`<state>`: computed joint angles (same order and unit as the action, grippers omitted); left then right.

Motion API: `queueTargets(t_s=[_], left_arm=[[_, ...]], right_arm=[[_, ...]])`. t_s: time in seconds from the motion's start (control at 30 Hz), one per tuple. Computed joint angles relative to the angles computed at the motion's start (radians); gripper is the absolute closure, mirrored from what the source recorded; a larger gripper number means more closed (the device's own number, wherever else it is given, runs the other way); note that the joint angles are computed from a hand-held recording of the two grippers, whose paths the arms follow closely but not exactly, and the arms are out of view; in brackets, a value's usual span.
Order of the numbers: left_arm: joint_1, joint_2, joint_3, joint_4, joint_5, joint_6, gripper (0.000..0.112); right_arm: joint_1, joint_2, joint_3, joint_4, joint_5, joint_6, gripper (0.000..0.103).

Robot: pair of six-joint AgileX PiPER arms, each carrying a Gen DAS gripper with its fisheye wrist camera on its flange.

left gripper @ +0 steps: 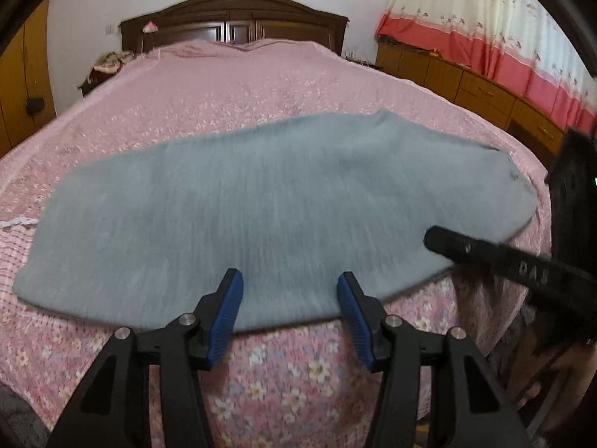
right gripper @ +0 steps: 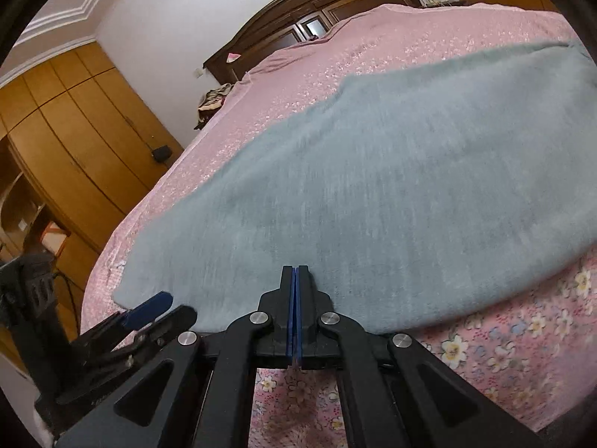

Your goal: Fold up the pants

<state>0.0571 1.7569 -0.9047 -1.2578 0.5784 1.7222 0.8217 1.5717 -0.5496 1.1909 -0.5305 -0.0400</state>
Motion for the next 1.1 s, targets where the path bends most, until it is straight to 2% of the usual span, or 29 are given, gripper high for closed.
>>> queueTargets(t_s=[0.03, 0.1, 0.17, 0.2, 0.27, 0.33, 0.4, 0.47, 0.53, 0.6, 0.63, 0.7, 0.77, 0.8, 0.87, 0.9, 1.0, 1.1], left_arm=[[0.001, -0.009, -0.007, 0.029, 0.007, -0.033, 0.057], [0.025, -0.024, -0.034, 0.052, 0.088, -0.062, 0.057], [0.045, -0.046, -0.031, -0.019, 0.157, -0.004, 0.057], [0.05, -0.052, -0.028, -0.054, 0.179, 0.026, 0.056], [0.037, -0.021, -0.048, -0.073, 0.19, 0.028, 0.056], [-0.001, 0.031, -0.084, 0.003, 0.142, -0.076, 0.056], [-0.028, 0.085, -0.082, 0.006, 0.076, -0.066, 0.057], [-0.025, 0.064, -0.041, -0.064, 0.065, 0.025, 0.057], [-0.048, 0.03, -0.032, -0.038, 0.03, 0.002, 0.058], [-0.047, -0.007, -0.02, -0.058, 0.043, 0.037, 0.058], [-0.04, -0.026, -0.002, -0.102, 0.05, 0.089, 0.058], [-0.075, -0.039, 0.03, -0.187, -0.006, 0.173, 0.057], [-0.13, -0.008, 0.023, -0.167, -0.113, 0.158, 0.057], [-0.139, 0.01, 0.025, -0.168, -0.138, 0.166, 0.057], [-0.144, 0.016, 0.049, -0.234, -0.152, 0.236, 0.057], [-0.164, 0.01, 0.052, -0.228, -0.178, 0.22, 0.057], [-0.186, -0.008, 0.069, -0.227, -0.233, 0.207, 0.057], [-0.179, -0.006, 0.086, -0.314, -0.239, 0.317, 0.057]], right_arm=[[0.01, -0.008, 0.003, 0.018, -0.014, -0.01, 0.103], [0.062, -0.028, 0.024, 0.058, -0.12, 0.001, 0.103], [0.097, -0.038, 0.056, 0.065, -0.2, 0.04, 0.103], [0.092, -0.04, 0.073, 0.058, -0.212, 0.061, 0.103], [0.06, -0.031, 0.083, 0.056, -0.178, 0.081, 0.103], [0.027, -0.011, 0.12, -0.044, -0.152, 0.217, 0.103], [0.025, -0.008, 0.149, -0.104, -0.166, 0.301, 0.103], [0.042, -0.024, 0.14, -0.045, -0.167, 0.231, 0.103], [0.082, -0.04, 0.146, -0.01, -0.205, 0.213, 0.103], [0.105, -0.046, 0.144, -0.007, -0.228, 0.201, 0.103], [0.089, -0.039, 0.131, -0.018, -0.215, 0.193, 0.103], [0.077, -0.023, 0.129, -0.044, -0.195, 0.216, 0.103], [0.07, -0.02, 0.133, -0.065, -0.186, 0.237, 0.103], [0.064, -0.019, 0.13, -0.061, -0.17, 0.224, 0.103], [0.05, -0.02, 0.111, -0.014, -0.124, 0.152, 0.103], [0.041, -0.02, 0.109, -0.016, -0.112, 0.149, 0.103], [0.039, -0.022, 0.104, -0.001, -0.109, 0.14, 0.103], [0.046, -0.026, 0.102, 0.016, -0.11, 0.118, 0.103]])
